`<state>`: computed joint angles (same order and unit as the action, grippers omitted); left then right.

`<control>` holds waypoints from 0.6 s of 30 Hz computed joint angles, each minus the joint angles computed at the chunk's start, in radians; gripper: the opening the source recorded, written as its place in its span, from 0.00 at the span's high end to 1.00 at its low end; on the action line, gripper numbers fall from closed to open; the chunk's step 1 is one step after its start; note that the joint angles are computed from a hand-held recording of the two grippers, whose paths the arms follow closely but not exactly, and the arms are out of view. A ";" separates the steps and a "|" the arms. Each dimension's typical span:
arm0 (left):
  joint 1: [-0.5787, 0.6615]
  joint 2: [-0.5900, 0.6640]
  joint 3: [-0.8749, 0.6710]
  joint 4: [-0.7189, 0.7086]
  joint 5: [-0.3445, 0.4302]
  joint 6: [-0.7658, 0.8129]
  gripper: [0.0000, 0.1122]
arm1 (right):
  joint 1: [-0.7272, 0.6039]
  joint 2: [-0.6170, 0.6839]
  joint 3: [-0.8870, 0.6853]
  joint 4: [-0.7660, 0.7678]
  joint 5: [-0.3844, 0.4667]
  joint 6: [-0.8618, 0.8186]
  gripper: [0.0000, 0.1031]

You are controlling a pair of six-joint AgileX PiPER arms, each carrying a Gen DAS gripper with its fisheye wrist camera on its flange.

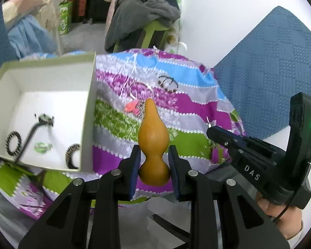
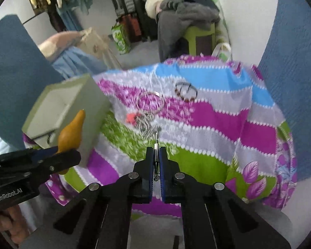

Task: Organize jewelry
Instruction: 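Carry the gourd charm in the left tool while the right tool carries the pin over the box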

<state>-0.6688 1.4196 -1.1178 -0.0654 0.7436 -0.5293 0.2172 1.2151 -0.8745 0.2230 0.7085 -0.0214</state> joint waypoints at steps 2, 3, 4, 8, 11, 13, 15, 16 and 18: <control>0.010 -0.011 -0.040 0.004 0.044 0.015 0.75 | 0.014 -0.014 -0.040 -0.029 0.028 0.044 0.97; 0.017 -0.016 -0.060 0.004 0.065 0.024 0.75 | 0.029 -0.020 -0.071 -0.054 0.052 0.077 0.97; 0.025 -0.022 -0.080 0.000 0.084 0.036 0.75 | 0.035 -0.021 -0.089 -0.065 0.063 0.091 0.97; 0.062 -0.046 -0.179 0.001 0.178 0.079 0.75 | 0.076 -0.026 -0.196 -0.126 0.128 0.187 0.97; 0.103 -0.063 -0.260 -0.016 0.251 0.127 0.75 | 0.123 -0.019 -0.300 -0.193 0.183 0.273 0.97; 0.133 -0.074 -0.312 -0.024 0.294 0.160 0.75 | 0.156 -0.008 -0.370 -0.234 0.219 0.321 0.97; 0.173 -0.082 -0.360 -0.048 0.326 0.207 0.75 | 0.204 0.009 -0.446 -0.298 0.256 0.382 0.97; 0.187 -0.083 -0.392 -0.045 0.349 0.219 0.75 | 0.218 0.017 -0.475 -0.313 0.270 0.400 0.97; 0.221 -0.083 -0.438 -0.056 0.379 0.248 0.75 | 0.274 0.045 -0.576 -0.373 0.314 0.465 0.97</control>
<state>-0.4479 1.3366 -1.5553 -0.1213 1.1222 -0.2815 0.4909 1.2602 -1.4507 -0.1498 1.0227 0.4434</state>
